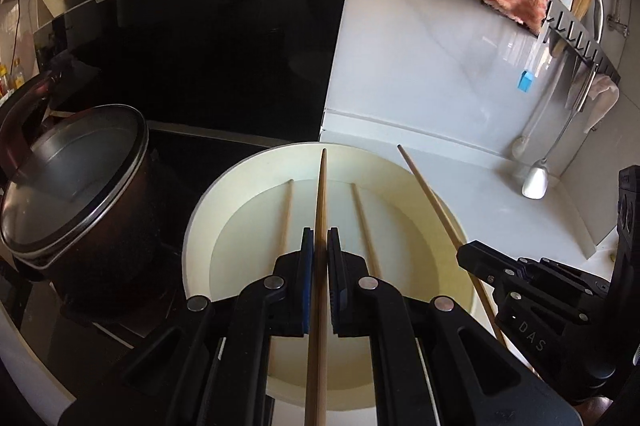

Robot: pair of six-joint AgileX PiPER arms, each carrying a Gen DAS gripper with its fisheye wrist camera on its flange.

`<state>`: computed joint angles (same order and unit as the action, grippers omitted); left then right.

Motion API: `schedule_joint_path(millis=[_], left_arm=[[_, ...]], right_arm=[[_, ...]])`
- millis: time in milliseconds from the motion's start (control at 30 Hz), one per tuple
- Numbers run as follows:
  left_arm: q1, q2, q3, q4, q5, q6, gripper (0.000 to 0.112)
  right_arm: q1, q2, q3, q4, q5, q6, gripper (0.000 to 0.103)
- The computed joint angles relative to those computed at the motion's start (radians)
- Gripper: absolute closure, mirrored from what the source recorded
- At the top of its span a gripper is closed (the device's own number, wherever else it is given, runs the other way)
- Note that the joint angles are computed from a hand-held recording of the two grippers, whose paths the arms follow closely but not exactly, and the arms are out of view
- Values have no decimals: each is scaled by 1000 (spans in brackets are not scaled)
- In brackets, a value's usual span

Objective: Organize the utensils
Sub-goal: 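Carry the left tool's chopstick into the basin while the right tool lowers its chopstick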

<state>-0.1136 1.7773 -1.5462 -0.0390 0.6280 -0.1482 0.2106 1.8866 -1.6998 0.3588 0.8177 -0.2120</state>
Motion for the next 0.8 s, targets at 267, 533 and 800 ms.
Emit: schedule_joint_path(millis=[267, 533, 800], left_arm=[[62, 151, -111, -147, 51, 186, 105], [61, 246, -204, -151, 125, 205, 105], [52, 333, -312, -127, 250, 184, 105]], right_arm=[[57, 207, -221, -66, 118, 153, 97], [66, 327, -367, -96, 235, 241, 97], [56, 383, -447, -88, 327, 264, 97]])
